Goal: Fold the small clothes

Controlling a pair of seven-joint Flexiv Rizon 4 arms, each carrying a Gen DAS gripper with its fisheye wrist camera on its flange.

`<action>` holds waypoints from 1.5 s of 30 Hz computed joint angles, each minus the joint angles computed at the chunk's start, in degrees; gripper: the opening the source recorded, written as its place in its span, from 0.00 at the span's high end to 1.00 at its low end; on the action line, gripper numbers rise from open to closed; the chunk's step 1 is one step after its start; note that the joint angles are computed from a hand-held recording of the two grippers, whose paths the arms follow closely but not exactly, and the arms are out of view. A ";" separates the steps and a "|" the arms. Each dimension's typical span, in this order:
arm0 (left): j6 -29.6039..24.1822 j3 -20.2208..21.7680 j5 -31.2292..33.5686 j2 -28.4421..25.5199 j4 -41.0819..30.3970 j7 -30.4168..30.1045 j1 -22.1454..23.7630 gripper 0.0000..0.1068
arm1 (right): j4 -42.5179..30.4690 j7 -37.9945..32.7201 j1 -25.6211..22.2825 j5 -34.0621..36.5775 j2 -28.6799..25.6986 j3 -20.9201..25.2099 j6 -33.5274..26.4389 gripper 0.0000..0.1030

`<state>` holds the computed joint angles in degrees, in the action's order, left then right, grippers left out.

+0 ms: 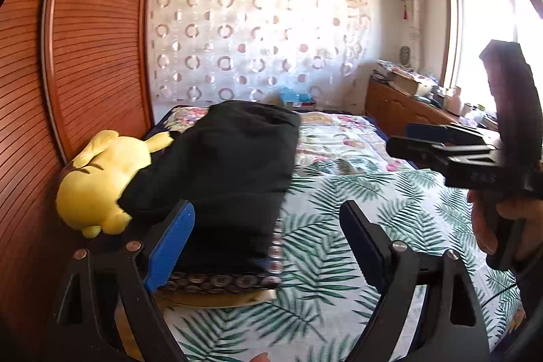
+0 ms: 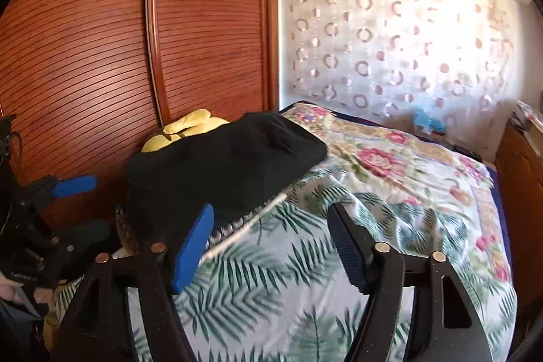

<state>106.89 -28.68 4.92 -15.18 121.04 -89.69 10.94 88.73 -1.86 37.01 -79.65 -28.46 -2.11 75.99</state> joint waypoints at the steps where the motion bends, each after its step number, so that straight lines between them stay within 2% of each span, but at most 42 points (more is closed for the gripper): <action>1: 0.09 -0.44 0.17 0.06 0.10 -0.03 -0.06 0.18 | 0.67 1.92 0.52 -1.10 0.54 -0.34 -0.87 0.24; 6: 0.62 -0.03 0.34 0.73 0.46 -0.68 -2.46 0.18 | 7.34 12.07 0.91 -8.85 6.18 2.02 -7.69 0.17; 8: 0.70 1.84 -0.01 1.18 0.44 -0.84 -4.92 0.18 | 9.85 15.09 0.78 -10.61 8.38 3.81 -11.01 0.17; 10: 1.00 2.94 -0.02 1.68 0.51 -0.99 -6.60 0.18 | 11.56 16.92 1.00 -10.85 10.00 5.72 -15.69 0.17; 14: 1.09 2.06 0.84 2.60 0.46 -1.93 -7.13 0.18 | 14.17 21.13 1.09 -11.90 12.85 9.32 -22.75 0.17; 15: 1.00 3.12 0.58 2.80 0.16 -1.84 -8.58 0.18 | 14.79 21.85 1.34 -11.82 13.47 10.10 -24.56 0.17; 17: 0.62 8.51 -1.22 3.07 -0.90 -0.77 -14.73 0.18 | 15.90 22.69 2.09 -11.30 14.79 11.56 -28.50 0.17; 19: 0.65 11.96 -2.66 3.00 -1.65 0.27 -18.93 0.18 | 16.61 23.38 2.91 -10.86 15.53 12.76 -31.73 0.17; 22: 0.64 12.97 -3.69 3.24 -2.51 1.11 -21.15 0.18 | 17.82 25.00 4.00 -10.63 16.58 14.11 -35.91 0.17; 25: 0.62 20.37 -7.55 2.93 -3.81 3.32 -29.72 0.18 | 18.20 26.92 5.16 -10.63 16.68 15.01 -39.36 0.17; 27: 0.73 23.68 -10.00 2.81 -4.20 4.87 -33.84 0.18 | 17.98 27.85 5.95 -10.66 16.17 15.31 -40.97 0.17; 31: 1.10 24.32 -12.20 2.74 -4.16 6.49 -35.55 0.18 | 16.81 28.80 7.61 -10.84 14.55 15.08 -43.42 0.17; 34: 1.35 21.85 -11.97 2.94 -3.60 6.23 -33.41 0.18 | 16.27 29.68 8.55 -10.89 13.72 14.89 -44.35 0.17; 40: 1.16 23.69 -13.93 2.60 -3.64 7.32 -35.48 0.18 | 15.73 30.21 8.59 -11.25 12.84 13.86 -43.70 0.17; 45: 1.30 23.19 -14.27 2.57 -3.51 7.64 -35.03 0.18 | 17.10 30.79 8.00 -11.51 13.88 13.88 -43.08 0.17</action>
